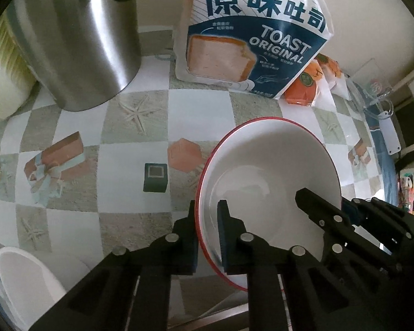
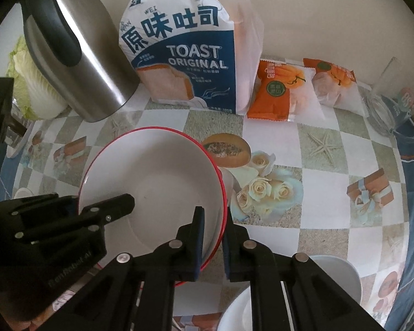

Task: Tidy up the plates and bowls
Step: 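Close both grippers on the red-rimmed bowl rim and lift it, then carry the red-rimmed bowl over the steel basin with both grippers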

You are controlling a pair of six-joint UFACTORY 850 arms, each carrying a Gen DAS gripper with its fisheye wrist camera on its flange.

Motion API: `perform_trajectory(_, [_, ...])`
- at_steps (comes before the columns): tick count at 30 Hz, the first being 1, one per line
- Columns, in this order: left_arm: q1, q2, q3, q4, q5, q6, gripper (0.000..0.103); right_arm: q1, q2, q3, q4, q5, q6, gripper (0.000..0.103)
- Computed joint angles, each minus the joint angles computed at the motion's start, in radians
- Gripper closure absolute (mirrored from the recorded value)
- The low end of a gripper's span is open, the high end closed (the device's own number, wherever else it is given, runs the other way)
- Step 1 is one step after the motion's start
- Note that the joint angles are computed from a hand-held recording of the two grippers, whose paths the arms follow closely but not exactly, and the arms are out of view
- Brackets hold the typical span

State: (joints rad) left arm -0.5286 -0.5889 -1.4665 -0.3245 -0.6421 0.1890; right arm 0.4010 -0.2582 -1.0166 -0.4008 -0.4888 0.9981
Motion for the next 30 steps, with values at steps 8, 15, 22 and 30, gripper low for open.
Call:
perform_trajectory(8, [0.0,0.013,0.011,-0.012,0.017,0.014,0.09,-0.005,0.012,0.012,0.007,0.023,0.009,0.09])
perform_trajectory(15, [0.004,0.03,0.01,-0.041,0.034,0.048,0.09,-0.002,0.042,0.026,-0.072,0.028,0.087,0.09])
perform_trajectory(22, [0.003,0.061,0.022,-0.06,0.061,0.063,0.09,0.009,0.075,0.035,-0.158,0.021,0.166,0.09])
perform_trajectory(30, [0.009,0.111,0.063,-0.12,0.059,0.082,0.09,0.03,0.109,0.027,-0.182,-0.01,0.19,0.09])
